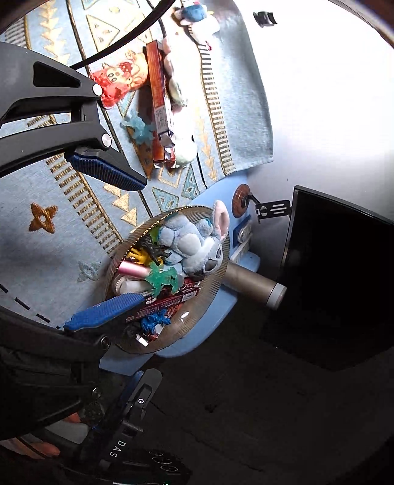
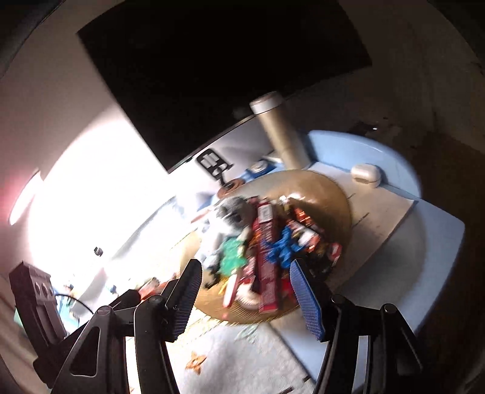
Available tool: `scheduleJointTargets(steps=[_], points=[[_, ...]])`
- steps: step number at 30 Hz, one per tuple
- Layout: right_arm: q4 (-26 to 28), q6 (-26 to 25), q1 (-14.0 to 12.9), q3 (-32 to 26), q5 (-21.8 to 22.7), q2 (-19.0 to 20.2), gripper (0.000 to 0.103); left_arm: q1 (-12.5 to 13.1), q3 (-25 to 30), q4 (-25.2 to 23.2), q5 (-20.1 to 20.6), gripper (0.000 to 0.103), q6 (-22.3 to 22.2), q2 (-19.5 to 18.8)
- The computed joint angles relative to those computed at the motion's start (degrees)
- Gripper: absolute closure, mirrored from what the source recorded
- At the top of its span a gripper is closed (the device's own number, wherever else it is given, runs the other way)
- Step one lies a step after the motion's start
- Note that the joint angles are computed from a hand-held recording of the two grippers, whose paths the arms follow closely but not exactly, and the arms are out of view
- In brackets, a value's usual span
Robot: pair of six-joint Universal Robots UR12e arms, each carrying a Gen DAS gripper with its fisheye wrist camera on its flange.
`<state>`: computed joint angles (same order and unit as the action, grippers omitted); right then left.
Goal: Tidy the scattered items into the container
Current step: 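Move both open tools back from the bowl to the rug, then grasp the blue-white plush with the left tool while the right tool grasps the orange snack bag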
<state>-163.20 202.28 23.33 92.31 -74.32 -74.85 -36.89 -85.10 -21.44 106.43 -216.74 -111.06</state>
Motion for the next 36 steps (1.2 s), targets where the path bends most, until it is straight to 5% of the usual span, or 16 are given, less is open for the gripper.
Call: scheduleJointTargets(steps=[12, 17, 24, 31, 36], points=[[4.3, -6.6, 4.6, -2.1, 1.7, 1.4, 0.044, 0.7, -6.5, -1.3, 1.8, 0.034, -2.9, 4.8], [9.8, -9.2, 6.4, -4.4, 3.2, 3.5, 0.042, 2.8, -11.6, -3.0, -1.4, 0.034, -6.8, 7.8], [14.3, -12.6, 9.1, -7.0, 1.0, 7.6, 0.042, 5.7, -19.7, -1.8, 0.7, 0.034, -16.1, 12.4], [12.9, -15.4, 10.7, -7.5, 0.8, 9.6, 0.042, 10.2, -22.4, -0.2, 6.7, 0.034, -13.1, 14.9], [11.2, -17.4, 10.9, -7.0, 0.4, 9.4, 0.042, 13.1, -20.4, -1.2, 9.5, 0.031, -5.8, 13.6]])
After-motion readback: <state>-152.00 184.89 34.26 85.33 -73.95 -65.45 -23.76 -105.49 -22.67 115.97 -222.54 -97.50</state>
